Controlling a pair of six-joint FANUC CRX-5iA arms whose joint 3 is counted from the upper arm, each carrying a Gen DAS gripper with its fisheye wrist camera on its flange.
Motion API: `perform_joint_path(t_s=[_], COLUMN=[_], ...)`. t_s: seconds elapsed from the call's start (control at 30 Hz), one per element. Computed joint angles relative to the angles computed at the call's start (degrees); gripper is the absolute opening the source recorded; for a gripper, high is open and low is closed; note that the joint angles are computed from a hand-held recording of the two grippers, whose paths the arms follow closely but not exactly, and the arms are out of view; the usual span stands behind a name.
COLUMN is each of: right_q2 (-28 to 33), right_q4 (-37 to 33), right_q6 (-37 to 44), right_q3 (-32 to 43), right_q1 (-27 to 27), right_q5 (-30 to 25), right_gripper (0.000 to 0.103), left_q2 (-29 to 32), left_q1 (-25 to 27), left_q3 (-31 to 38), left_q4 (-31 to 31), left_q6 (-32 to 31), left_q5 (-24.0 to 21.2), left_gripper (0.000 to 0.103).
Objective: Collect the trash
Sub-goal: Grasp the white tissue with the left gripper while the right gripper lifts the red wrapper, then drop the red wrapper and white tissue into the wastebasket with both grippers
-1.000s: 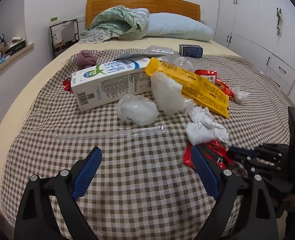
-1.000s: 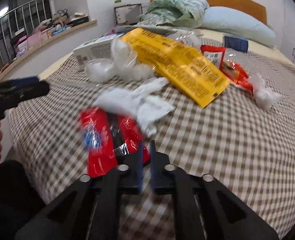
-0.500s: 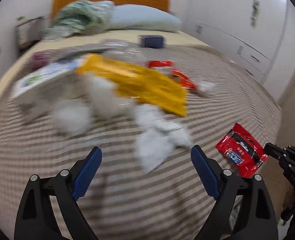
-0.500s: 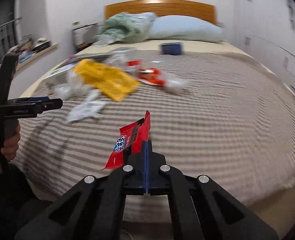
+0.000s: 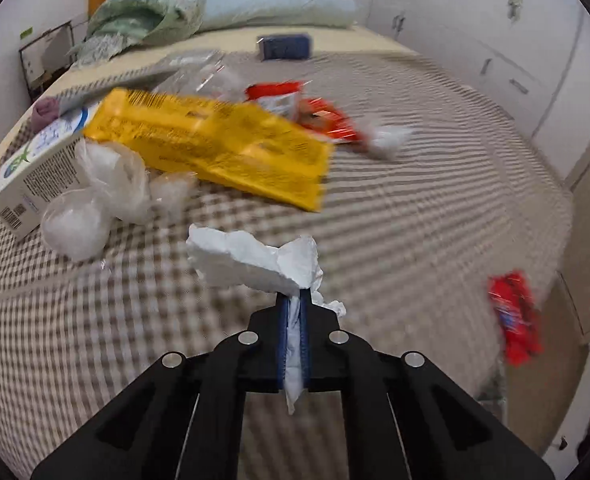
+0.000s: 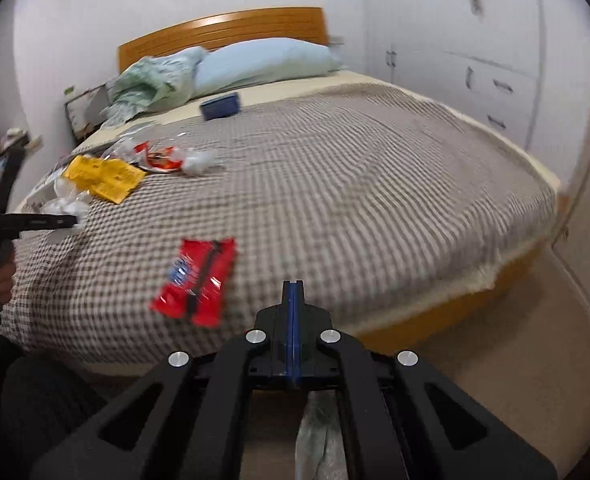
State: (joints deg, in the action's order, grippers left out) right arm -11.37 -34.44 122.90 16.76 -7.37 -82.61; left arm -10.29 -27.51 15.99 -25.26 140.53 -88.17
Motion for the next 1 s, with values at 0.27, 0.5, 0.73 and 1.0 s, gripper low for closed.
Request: perform_joint_path(t_s=[0.27, 0.5, 0.73, 1.0], right_q2=[2.2, 0.2, -3.2, -0.6], right_q4=[-18.9, -1.2, 2.9, 1.3], right_q6=[-0.6, -5.6, -3.0, 3.4], right_q3=[-2.8, -8.4, -11.4, -9.2], right_q1=[-7.2, 14.6, 14.8, -3.7], right_q5=[-9.1, 9.6, 13.8, 8.4], right_gripper=[0.078, 0.051, 0.001, 0.001], left_q2=[4.1, 5.2, 5.2, 13.0], left_q1=[-11.0, -16.2, -17.7, -13.8], left_q3=[7.8, 11.6, 11.8, 11.4], left_q4=[-5.2, -9.2, -9.2, 8.8], left_q6=[8.7, 7.9, 8.3, 0.9], left_q5=[-4.9, -8.8, -9.4, 6.9], left_gripper=[0.003, 0.003, 0.003, 0.003])
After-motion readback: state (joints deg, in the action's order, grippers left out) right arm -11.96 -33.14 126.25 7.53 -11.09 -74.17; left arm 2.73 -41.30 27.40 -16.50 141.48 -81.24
